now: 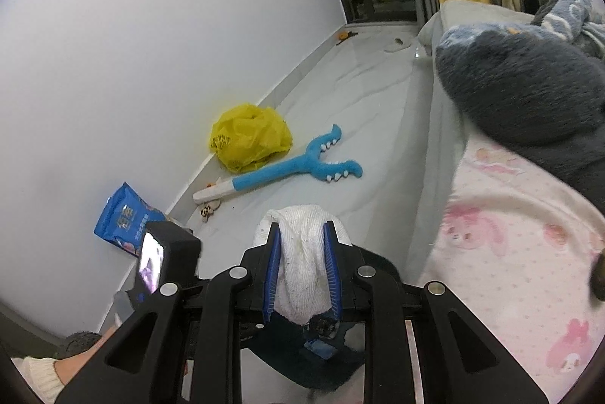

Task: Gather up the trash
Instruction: 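Open the left tool over the bin while the right tool releases the sock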

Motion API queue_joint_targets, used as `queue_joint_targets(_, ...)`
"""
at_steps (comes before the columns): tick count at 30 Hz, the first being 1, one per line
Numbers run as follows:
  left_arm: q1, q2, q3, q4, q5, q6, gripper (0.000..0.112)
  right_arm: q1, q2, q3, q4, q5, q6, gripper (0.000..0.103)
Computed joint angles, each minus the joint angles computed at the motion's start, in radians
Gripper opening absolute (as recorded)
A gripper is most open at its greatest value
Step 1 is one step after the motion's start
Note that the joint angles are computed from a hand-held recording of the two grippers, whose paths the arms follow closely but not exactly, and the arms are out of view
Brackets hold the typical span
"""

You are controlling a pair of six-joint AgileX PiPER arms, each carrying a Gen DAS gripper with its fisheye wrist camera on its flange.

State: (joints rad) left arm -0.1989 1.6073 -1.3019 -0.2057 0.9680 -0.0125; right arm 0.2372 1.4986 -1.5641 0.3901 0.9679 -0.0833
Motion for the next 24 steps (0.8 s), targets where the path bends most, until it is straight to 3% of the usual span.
queue_joint_targets(6, 0.068, -0.049, 0.035, -0.017, -0.011, 0.044, 0.073, 0.067, 0.074, -0.022, -0.051, -0.015, 0.063, 0.022)
queue_joint_targets(24, 0.261, -0.224, 0.061, -0.103, -0.052, 0.250, 0.077, 0.208, 0.308, -0.062, -0.182, -0.024, 0.196, 0.022)
